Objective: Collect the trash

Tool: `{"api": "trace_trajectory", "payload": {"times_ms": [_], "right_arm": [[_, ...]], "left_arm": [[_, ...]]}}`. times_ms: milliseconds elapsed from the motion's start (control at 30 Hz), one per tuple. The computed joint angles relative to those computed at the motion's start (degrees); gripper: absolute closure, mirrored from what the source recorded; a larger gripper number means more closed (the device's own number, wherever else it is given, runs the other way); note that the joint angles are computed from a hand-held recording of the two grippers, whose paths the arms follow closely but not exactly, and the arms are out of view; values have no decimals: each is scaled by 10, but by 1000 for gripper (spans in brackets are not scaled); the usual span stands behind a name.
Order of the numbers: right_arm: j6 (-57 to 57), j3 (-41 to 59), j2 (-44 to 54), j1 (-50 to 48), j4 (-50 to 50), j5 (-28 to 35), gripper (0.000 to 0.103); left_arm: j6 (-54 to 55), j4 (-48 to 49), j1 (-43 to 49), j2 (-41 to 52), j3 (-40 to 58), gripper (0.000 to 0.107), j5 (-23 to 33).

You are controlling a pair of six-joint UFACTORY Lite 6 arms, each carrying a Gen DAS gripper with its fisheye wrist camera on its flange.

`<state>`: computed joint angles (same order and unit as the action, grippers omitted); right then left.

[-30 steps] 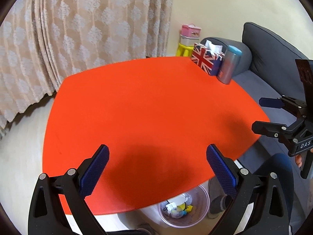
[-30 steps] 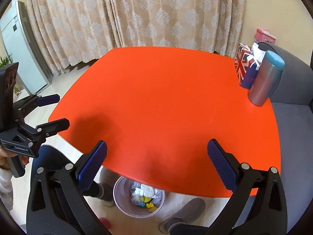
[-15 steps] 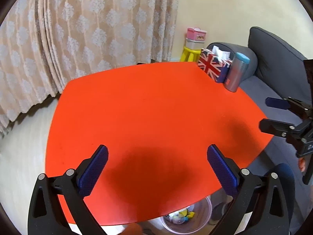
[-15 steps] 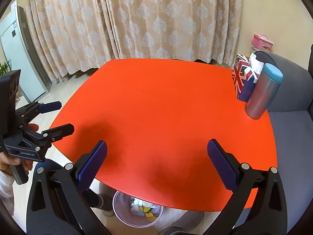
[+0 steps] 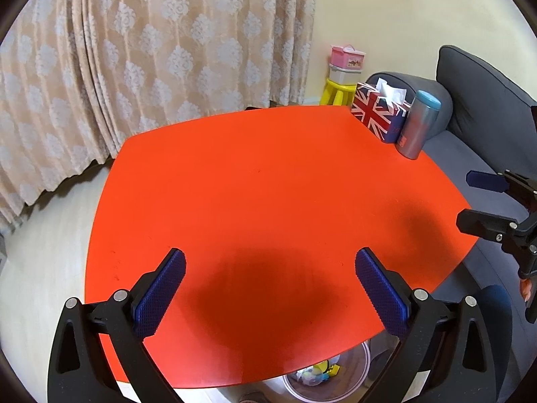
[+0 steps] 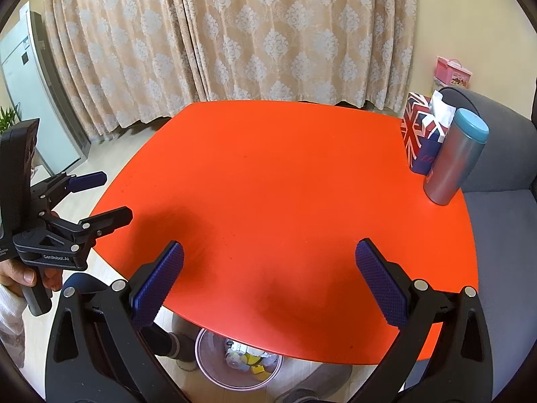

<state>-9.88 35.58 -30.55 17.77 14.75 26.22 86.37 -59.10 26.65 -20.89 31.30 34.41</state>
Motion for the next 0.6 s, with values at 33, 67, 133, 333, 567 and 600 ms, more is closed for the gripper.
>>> {"api": "trace_trajectory", "payload": {"times_ms": [33, 67, 133, 333, 567, 600], "right_arm": [[1, 2, 2, 1, -1, 0, 3], [1, 2, 4, 1, -1, 0, 3], [2, 4, 6, 4, -1, 0, 3], [6, 3, 5, 5, -4, 0, 3], [8, 4, 7, 6, -5, -1, 3], [8, 4, 7, 5, -3, -1, 3]], "left_arm": [[-1, 1, 0, 0, 0, 10, -1], [-5, 2, -1, 0, 1, 10, 0], [-12, 6, -3, 0, 2, 10, -2], [-15, 4, -8, -1, 3, 10, -5], [-6, -3, -4, -1, 4, 10, 2], [-6, -3, -4, -2, 4, 10, 2]]}}
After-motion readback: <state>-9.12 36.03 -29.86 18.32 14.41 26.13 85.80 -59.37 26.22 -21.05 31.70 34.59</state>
